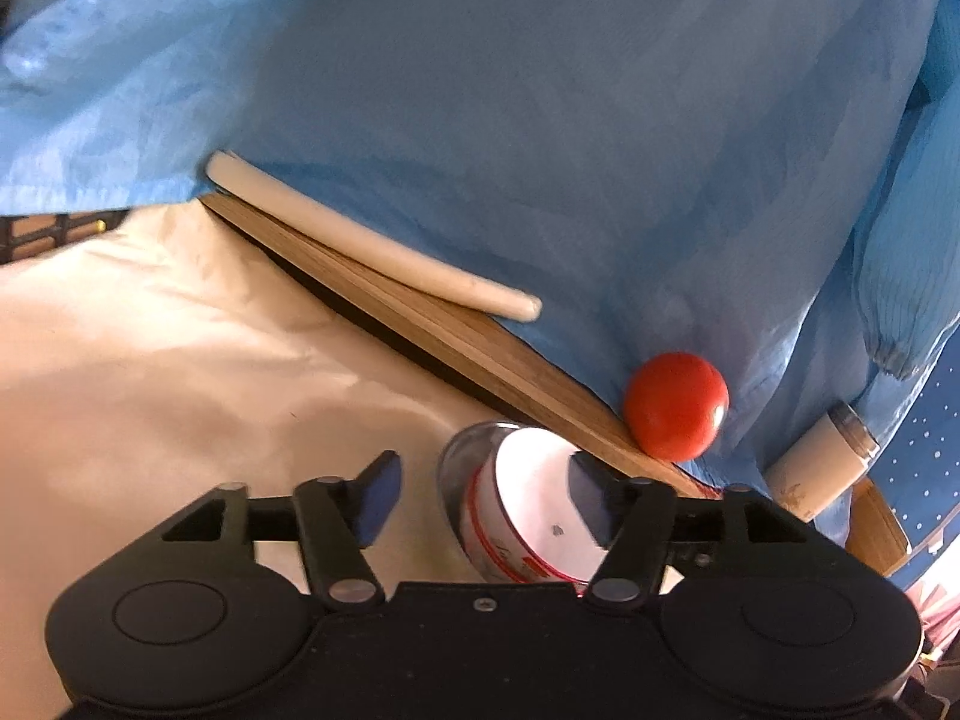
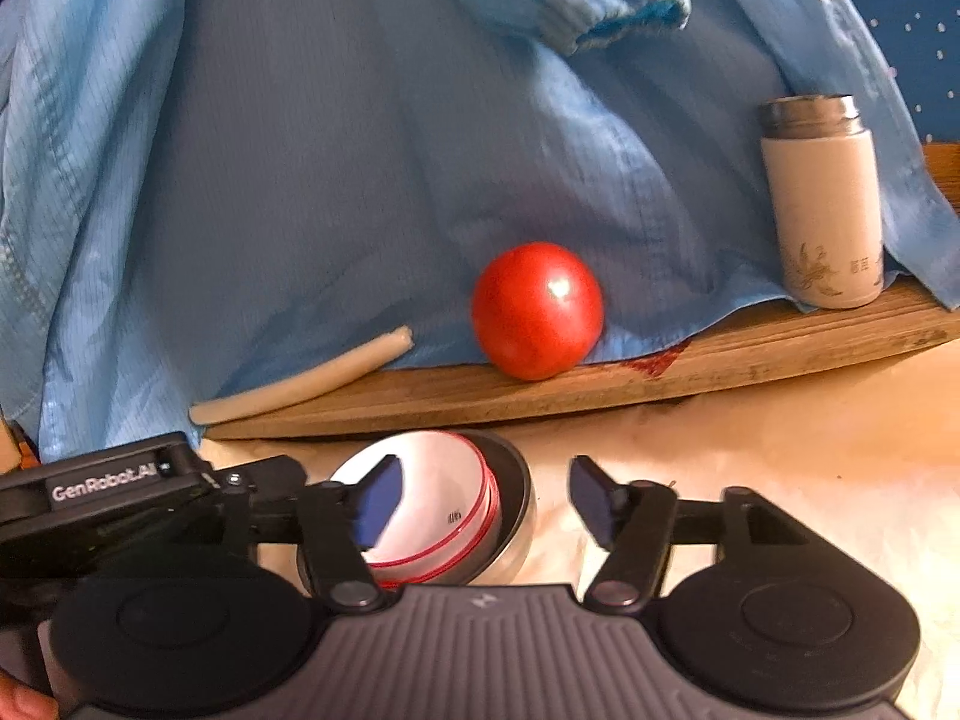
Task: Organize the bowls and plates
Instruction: 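Open both grippers to release the second enamel bowl, then withdraw both grippers away from the stacked bowls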
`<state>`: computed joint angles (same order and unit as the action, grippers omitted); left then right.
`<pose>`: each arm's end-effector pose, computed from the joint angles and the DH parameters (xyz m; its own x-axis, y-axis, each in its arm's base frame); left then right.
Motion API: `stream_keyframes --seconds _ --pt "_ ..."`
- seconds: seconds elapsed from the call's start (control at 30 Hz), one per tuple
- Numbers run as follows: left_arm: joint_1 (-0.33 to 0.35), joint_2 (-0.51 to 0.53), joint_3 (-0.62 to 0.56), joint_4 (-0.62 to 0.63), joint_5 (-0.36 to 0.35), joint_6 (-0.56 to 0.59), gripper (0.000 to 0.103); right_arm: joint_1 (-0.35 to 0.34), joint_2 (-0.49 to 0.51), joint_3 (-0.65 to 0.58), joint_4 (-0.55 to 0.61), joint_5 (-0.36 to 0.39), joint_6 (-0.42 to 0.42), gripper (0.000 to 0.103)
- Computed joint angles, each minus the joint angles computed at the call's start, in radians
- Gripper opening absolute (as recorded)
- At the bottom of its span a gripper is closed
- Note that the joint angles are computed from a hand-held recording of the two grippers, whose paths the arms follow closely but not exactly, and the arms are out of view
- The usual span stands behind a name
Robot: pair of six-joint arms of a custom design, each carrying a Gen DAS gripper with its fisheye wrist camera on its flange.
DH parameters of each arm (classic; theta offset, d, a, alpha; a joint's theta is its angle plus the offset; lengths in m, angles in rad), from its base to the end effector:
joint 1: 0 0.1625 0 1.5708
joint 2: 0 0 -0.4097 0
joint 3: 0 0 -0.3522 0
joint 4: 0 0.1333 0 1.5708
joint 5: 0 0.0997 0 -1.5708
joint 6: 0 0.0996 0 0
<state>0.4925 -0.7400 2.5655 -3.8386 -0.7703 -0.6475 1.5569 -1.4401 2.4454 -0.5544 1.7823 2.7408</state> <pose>-0.1971 -0.3382 0.0779 -0.9589 0.1158 -0.2592 0.2733 0.6233 -0.7326 0.1084 -0.2879 0.1392 -0.9001 0.0165 0.4354 -0.3748 0.4802 -0.7930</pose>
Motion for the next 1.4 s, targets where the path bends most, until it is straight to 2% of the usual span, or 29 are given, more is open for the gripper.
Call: stream_keyframes --seconds 0.07,0.17,0.27,0.37,0.5,0.63,0.77,0.97,1.17,1.4 --pt "-0.014 -0.013 0.019 -0.008 0.018 0.000 0.078 0.009 -0.025 0.017 -0.009 0.000 -0.011 0.089" --pt "-0.032 -0.034 0.041 -0.003 0.047 0.013 0.092 0.028 -0.065 0.063 -0.063 0.012 -0.039 0.099" --pt "-0.047 -0.069 0.067 0.031 0.059 0.022 0.099 0.060 -0.090 0.093 -0.095 0.057 -0.068 0.103" --pt "-0.047 -0.132 0.077 0.133 0.052 0.044 0.102 0.098 -0.111 0.098 -0.073 0.112 -0.095 0.103" --pt "-0.037 -0.235 0.082 0.313 0.030 0.085 0.102 0.173 -0.113 0.077 -0.023 0.234 -0.122 0.103" --pt "-0.013 -0.336 0.076 0.494 0.001 0.120 0.102 0.230 -0.106 0.037 0.072 0.334 -0.108 0.103" --pt "-0.007 -0.398 0.082 0.605 0.009 0.129 0.102 0.275 -0.106 0.017 0.148 0.415 -0.085 0.103" --pt "0.021 -0.489 0.079 0.761 -0.022 0.135 0.102 0.350 -0.074 -0.008 0.211 0.559 -0.069 0.103" --pt "0.062 -0.510 0.034 0.867 -0.026 0.161 0.102 0.362 -0.043 -0.049 0.274 0.629 -0.083 0.103" --pt "0.112 -0.483 -0.078 1.017 -0.023 0.254 0.102 0.339 0.017 -0.142 0.363 0.698 -0.152 0.103"
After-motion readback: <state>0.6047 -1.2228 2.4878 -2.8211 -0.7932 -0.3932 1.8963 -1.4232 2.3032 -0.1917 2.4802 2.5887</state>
